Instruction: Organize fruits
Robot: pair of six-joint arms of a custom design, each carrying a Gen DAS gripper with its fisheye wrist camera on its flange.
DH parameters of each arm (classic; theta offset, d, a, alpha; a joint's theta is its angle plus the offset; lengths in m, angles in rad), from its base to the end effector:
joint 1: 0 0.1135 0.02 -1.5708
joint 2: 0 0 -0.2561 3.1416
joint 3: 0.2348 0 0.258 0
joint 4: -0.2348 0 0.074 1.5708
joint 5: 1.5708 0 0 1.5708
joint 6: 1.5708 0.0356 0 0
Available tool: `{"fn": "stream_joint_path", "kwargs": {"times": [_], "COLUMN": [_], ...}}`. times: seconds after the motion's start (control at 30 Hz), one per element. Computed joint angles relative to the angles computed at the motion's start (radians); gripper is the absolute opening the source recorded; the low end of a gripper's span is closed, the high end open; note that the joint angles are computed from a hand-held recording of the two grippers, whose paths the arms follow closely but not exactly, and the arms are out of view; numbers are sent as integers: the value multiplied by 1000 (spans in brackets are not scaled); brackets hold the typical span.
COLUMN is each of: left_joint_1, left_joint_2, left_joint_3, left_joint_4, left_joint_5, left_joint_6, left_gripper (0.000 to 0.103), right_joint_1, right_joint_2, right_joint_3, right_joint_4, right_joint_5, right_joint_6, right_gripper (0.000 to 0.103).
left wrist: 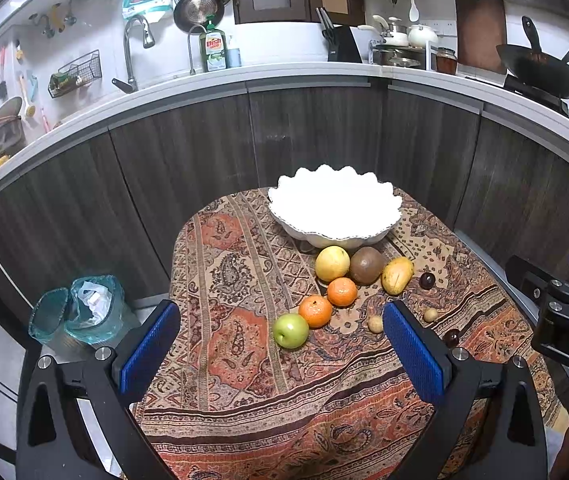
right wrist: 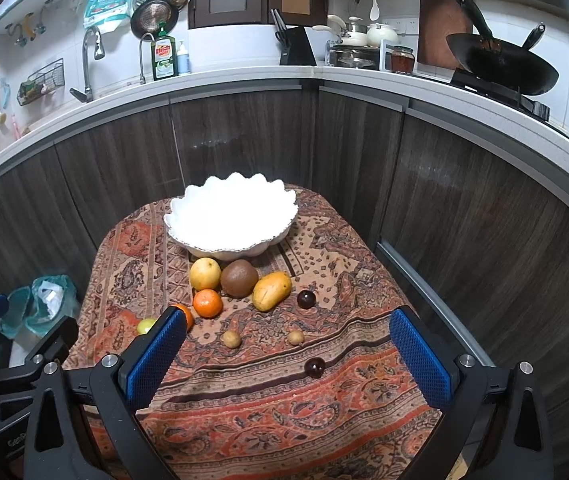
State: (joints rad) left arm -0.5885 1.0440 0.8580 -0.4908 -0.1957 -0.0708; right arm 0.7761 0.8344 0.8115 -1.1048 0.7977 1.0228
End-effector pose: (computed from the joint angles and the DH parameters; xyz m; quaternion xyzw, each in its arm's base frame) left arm 0.1983 -0.1241 0.2792 0.1889 0.8783 -0.0559 0.4355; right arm 0.1196 0.0817 0.2682 0.1953 0.8817 -0.0771 0.4226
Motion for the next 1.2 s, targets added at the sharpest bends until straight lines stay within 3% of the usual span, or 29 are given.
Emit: {"fn": "stream_joint_path", "kwargs": {"times": [0.63,1.2], "left_joint_1": [1,41], "left_joint_2": [26,172], "left_joint_3": [-16,23], "left_joint_4": [26,86], "left_joint_5": [-7,44], "left_joint_6": [17,52], "left_gripper": [103,103], "right_joint_1": [-43,-201], "right_joint_2": [-3,60], "right_joint_3": [-21,-69], "right_joint_4": [43,219], "right_joint_5": [-29,-147], "right_joint_6": [-40,-202], "right_gripper": [102,102]}}
